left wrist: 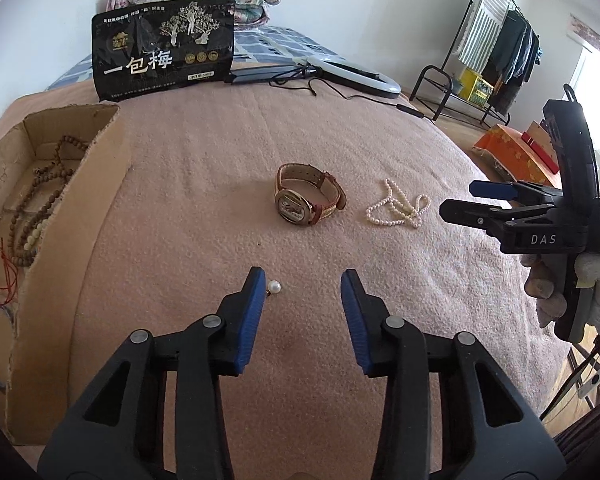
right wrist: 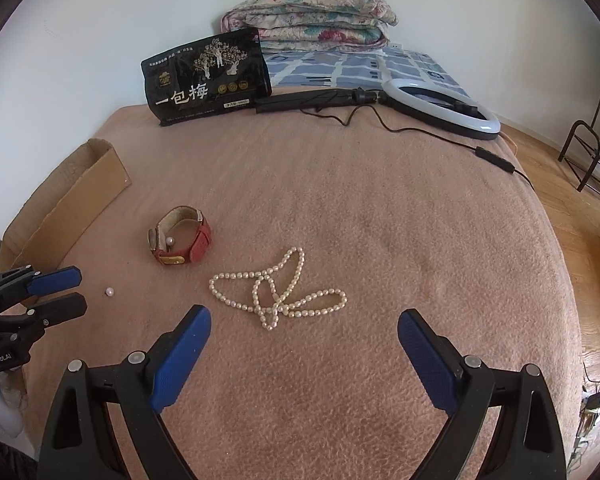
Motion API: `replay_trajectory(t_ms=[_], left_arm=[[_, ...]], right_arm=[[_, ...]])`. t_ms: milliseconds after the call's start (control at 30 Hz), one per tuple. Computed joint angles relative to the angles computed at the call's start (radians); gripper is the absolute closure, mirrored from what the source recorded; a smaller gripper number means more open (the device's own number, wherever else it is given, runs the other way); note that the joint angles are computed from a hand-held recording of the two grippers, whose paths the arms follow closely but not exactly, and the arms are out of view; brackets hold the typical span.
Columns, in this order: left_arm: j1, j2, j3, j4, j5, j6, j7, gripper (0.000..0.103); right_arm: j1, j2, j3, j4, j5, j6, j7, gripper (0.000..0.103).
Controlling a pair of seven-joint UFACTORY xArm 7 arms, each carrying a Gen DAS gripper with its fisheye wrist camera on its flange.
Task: Organize jewelry
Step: 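Move both grippers toward the pearls and watch on the blanket, then grasp the single white pearl with the left gripper while the right grasps the pearl strand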
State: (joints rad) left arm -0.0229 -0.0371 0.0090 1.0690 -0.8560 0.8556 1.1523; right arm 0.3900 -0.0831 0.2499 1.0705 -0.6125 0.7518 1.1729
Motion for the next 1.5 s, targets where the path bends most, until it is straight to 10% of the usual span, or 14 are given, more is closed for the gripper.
replay_trajectory(t_ms=[900,1267,1500], left_arm=[[0.013,0.092,-0.043,0.026,0.009,-0.079,-0.026,0.088],[0.016,0.1,-0.045,0.037,0.011,-0.071,-0.032,0.096],[0.018,0.081,-0.042,0.025,0.01,-0.059,-0.02,0.097]], right_arm=[[0.086,0.241,-0.093,0.179,-0.023,-0.017,-0.096,0.014],[0.056,0.167,-0.094,0.09,0.053,-0.104,-0.131,0.097],[0.047,0.125,-0.075,0.058,0.05,-0.096,-0.086,0.099]])
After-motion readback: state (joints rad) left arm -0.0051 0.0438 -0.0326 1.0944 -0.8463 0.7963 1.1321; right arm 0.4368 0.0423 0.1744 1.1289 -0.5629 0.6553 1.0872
